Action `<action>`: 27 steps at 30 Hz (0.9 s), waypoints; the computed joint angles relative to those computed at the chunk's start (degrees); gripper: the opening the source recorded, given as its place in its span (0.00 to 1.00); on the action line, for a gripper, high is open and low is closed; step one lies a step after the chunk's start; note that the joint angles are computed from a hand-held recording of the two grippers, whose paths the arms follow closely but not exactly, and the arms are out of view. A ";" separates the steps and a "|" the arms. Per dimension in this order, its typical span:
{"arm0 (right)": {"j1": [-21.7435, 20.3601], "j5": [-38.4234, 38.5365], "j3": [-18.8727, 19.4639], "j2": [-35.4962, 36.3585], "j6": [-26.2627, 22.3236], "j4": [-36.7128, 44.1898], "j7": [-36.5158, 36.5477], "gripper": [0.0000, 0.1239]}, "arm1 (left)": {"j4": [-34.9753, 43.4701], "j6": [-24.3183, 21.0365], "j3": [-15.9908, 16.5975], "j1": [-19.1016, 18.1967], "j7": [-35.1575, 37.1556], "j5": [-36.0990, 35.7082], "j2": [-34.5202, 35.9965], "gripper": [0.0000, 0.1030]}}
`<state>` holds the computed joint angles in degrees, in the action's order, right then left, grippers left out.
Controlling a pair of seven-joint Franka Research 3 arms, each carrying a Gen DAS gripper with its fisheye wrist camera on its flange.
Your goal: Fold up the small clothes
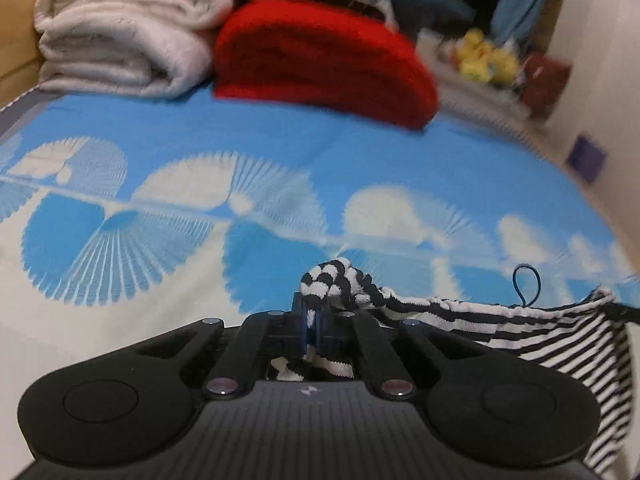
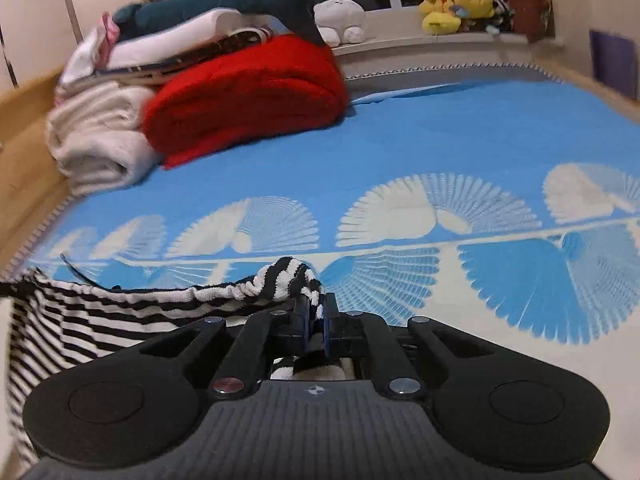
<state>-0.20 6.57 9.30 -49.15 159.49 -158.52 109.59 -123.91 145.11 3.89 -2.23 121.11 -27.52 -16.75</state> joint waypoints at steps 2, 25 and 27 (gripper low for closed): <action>-1.58 -1.27 1.78 3.19 -1.06 0.88 0.87 0.05 | 0.24 -0.20 -2.17 1.44 -4.90 4.90 2.05 0.03; 0.53 -9.41 -0.45 0.20 -11.93 3.54 12.12 0.32 | 2.76 -13.37 -0.31 3.42 -10.42 11.60 -1.13 0.44; 0.72 -7.04 -1.49 -5.48 -17.73 3.88 12.18 0.34 | 3.86 -16.49 -0.05 5.25 -13.28 13.13 -3.65 0.44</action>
<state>0.52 -0.47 7.81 -54.63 141.76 -154.63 121.76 -120.05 128.61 3.84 3.02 107.83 -14.39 -20.40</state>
